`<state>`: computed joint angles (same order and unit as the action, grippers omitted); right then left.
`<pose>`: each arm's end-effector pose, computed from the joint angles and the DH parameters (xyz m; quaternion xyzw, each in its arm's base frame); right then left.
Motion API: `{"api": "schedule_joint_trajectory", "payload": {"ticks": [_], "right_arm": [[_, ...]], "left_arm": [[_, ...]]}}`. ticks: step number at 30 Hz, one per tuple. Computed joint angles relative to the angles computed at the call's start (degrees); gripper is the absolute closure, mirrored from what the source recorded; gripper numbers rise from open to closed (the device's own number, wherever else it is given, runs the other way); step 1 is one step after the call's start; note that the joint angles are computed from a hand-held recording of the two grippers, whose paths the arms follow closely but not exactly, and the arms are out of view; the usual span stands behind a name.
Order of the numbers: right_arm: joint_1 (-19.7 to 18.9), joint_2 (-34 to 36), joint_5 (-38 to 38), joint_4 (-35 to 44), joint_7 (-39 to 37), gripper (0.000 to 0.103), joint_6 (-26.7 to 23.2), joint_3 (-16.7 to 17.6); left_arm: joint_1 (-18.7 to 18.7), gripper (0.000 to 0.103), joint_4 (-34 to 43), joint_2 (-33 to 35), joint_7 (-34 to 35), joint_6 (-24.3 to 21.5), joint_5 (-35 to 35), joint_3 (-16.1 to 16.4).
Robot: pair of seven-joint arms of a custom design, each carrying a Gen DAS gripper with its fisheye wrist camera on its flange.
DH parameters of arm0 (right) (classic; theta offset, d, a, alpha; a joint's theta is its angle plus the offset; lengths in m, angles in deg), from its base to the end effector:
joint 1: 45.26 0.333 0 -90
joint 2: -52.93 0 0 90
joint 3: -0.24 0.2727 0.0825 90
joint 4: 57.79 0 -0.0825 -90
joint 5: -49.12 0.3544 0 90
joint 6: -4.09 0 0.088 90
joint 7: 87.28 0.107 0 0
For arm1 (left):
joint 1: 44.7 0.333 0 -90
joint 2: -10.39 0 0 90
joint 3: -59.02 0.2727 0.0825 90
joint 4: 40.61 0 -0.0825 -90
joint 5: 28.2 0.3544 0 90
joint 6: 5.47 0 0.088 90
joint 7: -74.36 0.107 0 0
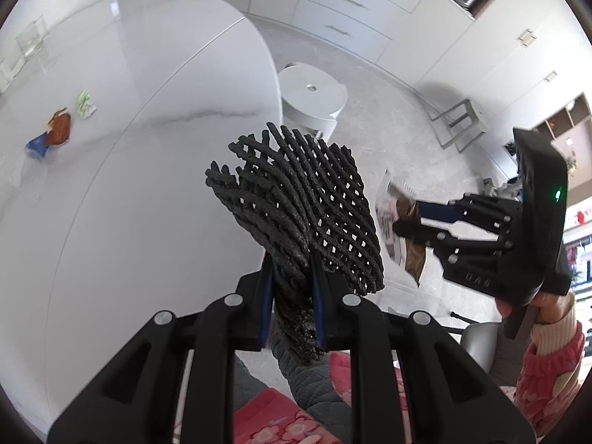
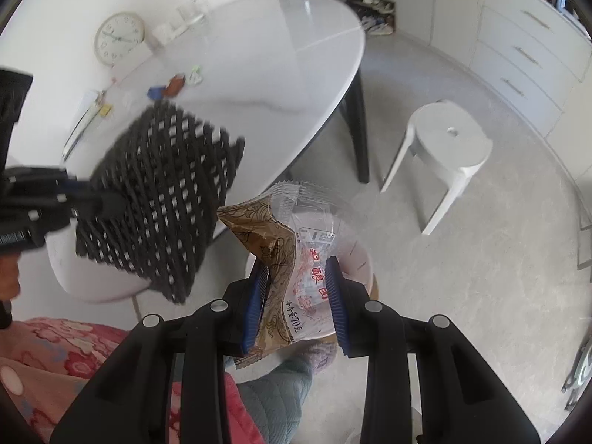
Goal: Collect trash
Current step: 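Carry the mesh net and snack bag over the bin and release both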
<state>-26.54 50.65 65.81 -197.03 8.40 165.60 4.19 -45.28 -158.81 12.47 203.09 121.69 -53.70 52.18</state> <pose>0.4638 0.1783 0.3439 -0.7032 0.6752 -0.0453 0.2181 0.5355 -0.0833 0.4023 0.4772 -0.8570 0.1905 0.0401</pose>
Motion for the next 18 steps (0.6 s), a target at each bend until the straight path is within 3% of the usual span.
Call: {"api": "schedule_joint_trajectory", "payload": {"ticks": [2,3,5,6,11,18], "right_arm": [[0.34,0.37,2.39,-0.34,-2.67,0.053,0.43,-0.05],[0.35,0.74,2.99,-0.25,-3.22,0.038,0.57,0.0],[-0.3,0.47,-3.07,-1.05,2.37,0.017,1.77,0.35],[-0.52,0.24,-5.45,-1.27,4.5,0.013,2.14,0.43],[-0.53,-1.41,-5.41,-2.59,5.43,0.007,2.88,-0.17],[-2.01,-6.27,-13.21,-6.15,14.24,0.006,1.86,-0.89]], "left_arm": [[-0.15,0.086,-0.82,-0.36,-1.71,1.03,1.14,-0.02],[-0.25,0.086,-1.15,-0.62,-2.51,1.29,1.65,-0.05],[-0.33,0.086,-1.16,-0.6,-3.7,1.63,2.67,-0.02],[-0.39,0.086,-1.22,-0.7,-4.19,1.85,3.1,-0.03],[-0.67,0.086,-1.48,-0.85,-5.02,1.85,3.77,-0.17],[-1.84,0.085,-2.78,-1.9,-2.81,1.15,3.01,-0.92]]}}
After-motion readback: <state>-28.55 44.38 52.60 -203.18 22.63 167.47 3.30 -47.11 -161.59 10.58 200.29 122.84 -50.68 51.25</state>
